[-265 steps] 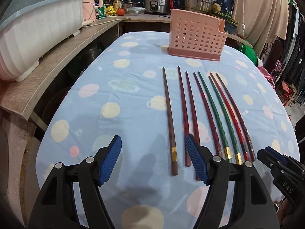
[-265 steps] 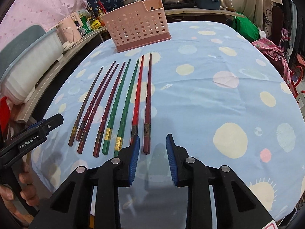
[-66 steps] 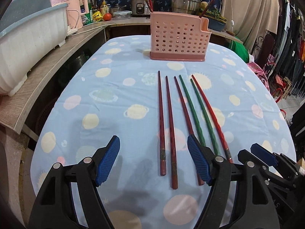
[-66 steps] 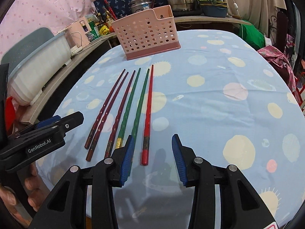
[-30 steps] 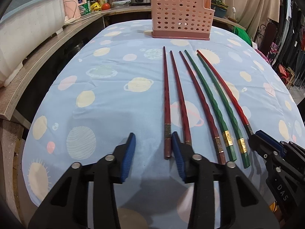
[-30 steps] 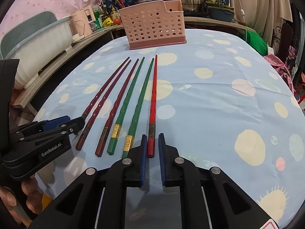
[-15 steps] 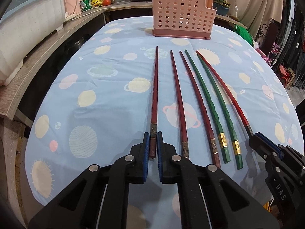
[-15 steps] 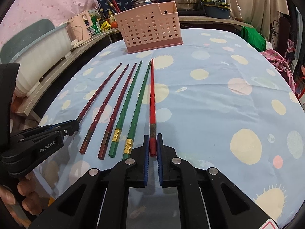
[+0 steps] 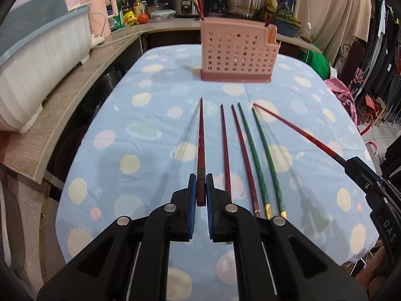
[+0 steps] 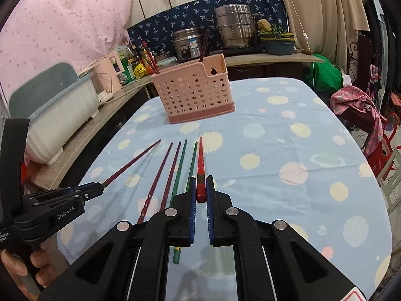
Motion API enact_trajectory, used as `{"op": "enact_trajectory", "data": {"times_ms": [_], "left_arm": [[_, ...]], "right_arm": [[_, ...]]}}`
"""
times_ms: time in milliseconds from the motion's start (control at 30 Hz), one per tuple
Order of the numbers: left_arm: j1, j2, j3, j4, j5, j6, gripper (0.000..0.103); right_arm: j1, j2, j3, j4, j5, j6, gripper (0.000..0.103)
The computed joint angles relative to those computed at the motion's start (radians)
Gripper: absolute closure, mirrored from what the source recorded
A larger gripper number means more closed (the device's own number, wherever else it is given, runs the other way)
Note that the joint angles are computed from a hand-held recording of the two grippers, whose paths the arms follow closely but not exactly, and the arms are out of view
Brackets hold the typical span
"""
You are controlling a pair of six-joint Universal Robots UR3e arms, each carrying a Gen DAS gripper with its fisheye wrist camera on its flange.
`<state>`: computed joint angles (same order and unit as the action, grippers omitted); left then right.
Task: Organize utensils
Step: 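Grasp a dark red chopstick with the left tool while the right tool grasps a red one, then lift both chopsticks up into the pink basket and open both tools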
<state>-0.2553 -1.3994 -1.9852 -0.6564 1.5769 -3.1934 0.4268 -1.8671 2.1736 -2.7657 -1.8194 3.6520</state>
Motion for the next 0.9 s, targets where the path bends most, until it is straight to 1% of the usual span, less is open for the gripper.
{"op": "enact_trajectory", "data": {"times_ms": [233,367,433,667,800,900], "left_arm": [[0.025,-0.033,0.168,-0.051,-0.009,-0.001,0.096],[0.031,-0.075,0.28,-0.07,-0.008,-0.005,0.096],[0.036,-0.098,0.338,-0.086,-0.017,-0.004,0.096],[0.036,-0.211,0.57,-0.137,-0.021,-0.001,0.096],[0.042,-0.298,0.74,-0.201,-0.05,-0.005,0.096],[0.036,-0.367,0.875,-0.243,-0.052,-0.007,0.096]], "right_arm": [[-0.086,-0.015,-0.096,0.012,0.035,-0.069,0.096],[-0.117,0.014,-0.177,0.021,0.027,-0.108,0.096],[-0.139,0.027,-0.212,0.027,0.042,-0.123,0.096],[-0.228,0.08,-0.328,0.051,0.135,-0.156,0.096],[-0.288,0.108,-0.404,0.068,0.216,-0.156,0.096],[-0.319,0.145,-0.477,0.073,0.25,-0.149,0.096]]}}
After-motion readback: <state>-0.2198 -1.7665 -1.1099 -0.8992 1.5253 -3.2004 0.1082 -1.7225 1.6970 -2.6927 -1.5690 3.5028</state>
